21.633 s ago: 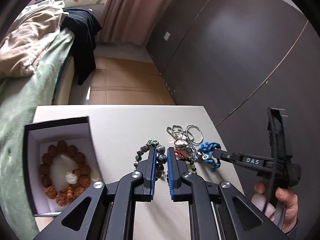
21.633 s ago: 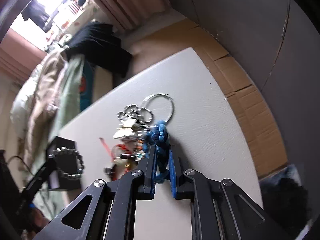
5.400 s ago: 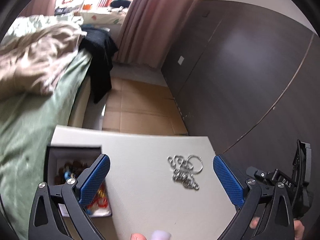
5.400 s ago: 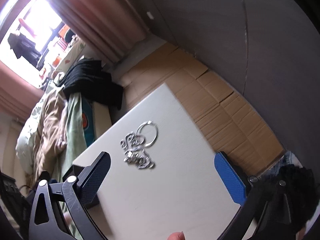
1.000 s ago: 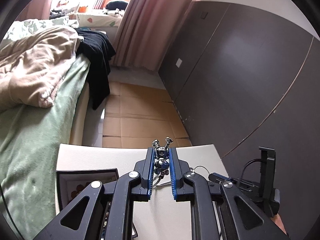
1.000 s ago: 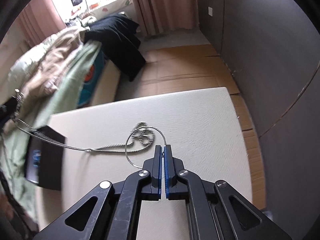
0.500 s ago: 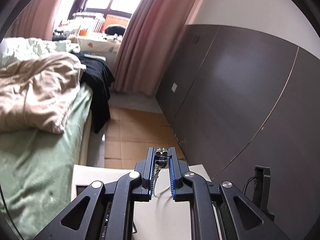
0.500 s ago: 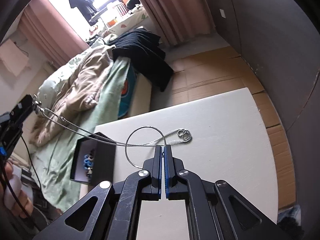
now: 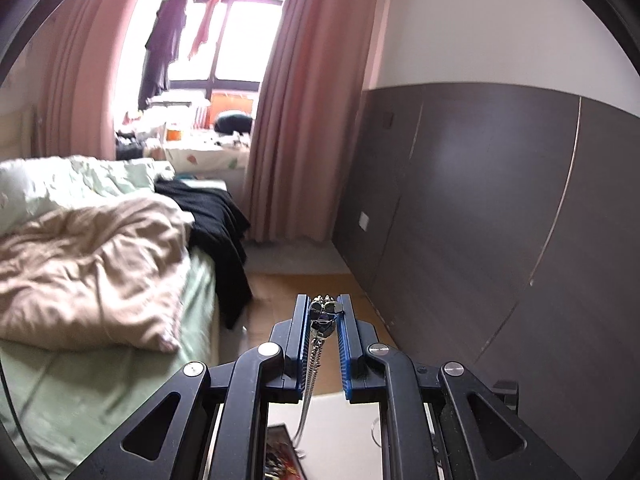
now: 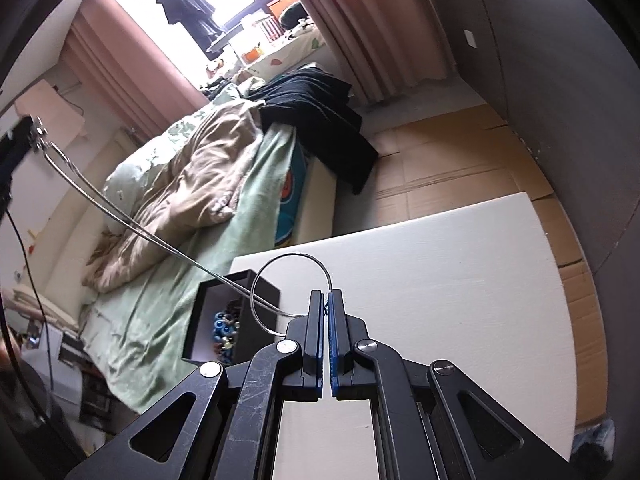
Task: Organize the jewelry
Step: 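Lift both silver chains high with both grippers and carry them toward the box, then lower the chains into the black box and open both grippers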
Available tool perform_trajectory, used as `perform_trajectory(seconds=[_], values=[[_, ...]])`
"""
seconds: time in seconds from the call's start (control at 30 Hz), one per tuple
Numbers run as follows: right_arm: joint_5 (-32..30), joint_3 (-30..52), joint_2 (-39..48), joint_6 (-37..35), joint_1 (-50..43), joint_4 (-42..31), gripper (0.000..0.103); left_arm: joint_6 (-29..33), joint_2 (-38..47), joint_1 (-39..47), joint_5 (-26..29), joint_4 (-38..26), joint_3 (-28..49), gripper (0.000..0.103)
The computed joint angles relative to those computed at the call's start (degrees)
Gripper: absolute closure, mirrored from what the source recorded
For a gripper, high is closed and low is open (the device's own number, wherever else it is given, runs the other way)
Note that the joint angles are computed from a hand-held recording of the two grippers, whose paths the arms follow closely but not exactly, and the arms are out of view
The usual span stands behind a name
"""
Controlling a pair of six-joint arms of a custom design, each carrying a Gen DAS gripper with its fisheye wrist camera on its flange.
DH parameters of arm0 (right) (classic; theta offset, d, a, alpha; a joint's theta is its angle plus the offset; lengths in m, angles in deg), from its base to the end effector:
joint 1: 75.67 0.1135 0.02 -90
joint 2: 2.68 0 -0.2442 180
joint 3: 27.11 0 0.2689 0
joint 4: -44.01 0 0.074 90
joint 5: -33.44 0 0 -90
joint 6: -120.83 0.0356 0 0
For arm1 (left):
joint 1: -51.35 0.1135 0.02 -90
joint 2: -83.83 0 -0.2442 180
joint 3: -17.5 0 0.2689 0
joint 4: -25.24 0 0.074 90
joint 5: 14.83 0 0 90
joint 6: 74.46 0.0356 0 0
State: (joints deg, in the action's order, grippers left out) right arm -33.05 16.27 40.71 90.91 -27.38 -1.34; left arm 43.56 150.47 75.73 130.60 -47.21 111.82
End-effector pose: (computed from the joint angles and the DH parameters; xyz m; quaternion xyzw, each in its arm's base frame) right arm 0.1346 0.1297 0.2053 0.1700 0.8929 0.1912 0.3704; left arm 0.2199 0.0675 0.3963 0.2047 0.8111 -0.2349 0.4950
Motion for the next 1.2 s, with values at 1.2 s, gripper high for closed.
perform_trajectory(seconds=[1.2], values=[[-3.4, 3.4, 12.9, -2.1, 2.0, 9.7, 0.100, -4.3, 10.0, 4.3, -5.3, 10.4, -2.5, 0.090]])
